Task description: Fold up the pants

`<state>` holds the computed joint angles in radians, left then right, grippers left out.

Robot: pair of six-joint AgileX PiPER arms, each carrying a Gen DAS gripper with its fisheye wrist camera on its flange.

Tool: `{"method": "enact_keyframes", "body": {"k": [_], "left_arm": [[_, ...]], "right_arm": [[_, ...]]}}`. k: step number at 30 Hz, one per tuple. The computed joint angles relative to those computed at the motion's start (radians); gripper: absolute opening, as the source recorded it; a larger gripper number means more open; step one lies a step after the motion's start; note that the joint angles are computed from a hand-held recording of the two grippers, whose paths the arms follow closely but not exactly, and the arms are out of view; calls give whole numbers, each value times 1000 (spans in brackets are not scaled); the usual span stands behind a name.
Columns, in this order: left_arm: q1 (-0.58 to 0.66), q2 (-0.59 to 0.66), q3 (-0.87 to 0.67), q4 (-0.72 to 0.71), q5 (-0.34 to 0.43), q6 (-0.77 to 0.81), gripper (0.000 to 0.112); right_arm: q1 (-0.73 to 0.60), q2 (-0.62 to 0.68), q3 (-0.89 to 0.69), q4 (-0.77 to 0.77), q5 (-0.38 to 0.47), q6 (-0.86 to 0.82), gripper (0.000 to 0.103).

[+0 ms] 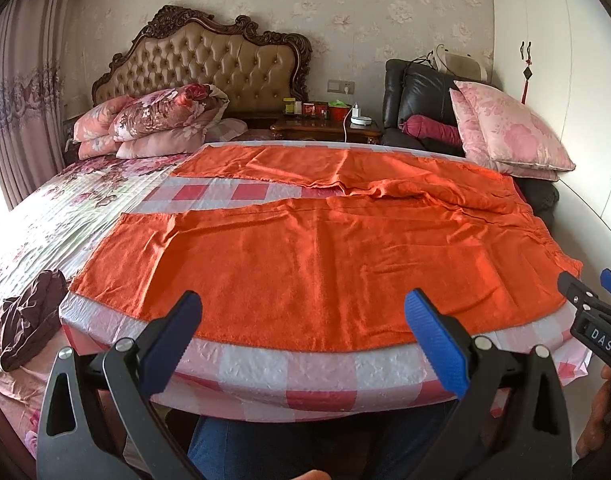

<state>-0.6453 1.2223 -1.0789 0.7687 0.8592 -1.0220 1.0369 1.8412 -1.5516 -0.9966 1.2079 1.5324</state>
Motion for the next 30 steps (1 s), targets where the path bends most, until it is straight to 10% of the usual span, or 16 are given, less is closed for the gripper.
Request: {"method": "enact_keyframes", "body": {"k": [30], "left_arm": [[1,-4,3,-3,-3,2,101]], "right_arm": [[-3,9,-1,5,-7,-6,87]]}}
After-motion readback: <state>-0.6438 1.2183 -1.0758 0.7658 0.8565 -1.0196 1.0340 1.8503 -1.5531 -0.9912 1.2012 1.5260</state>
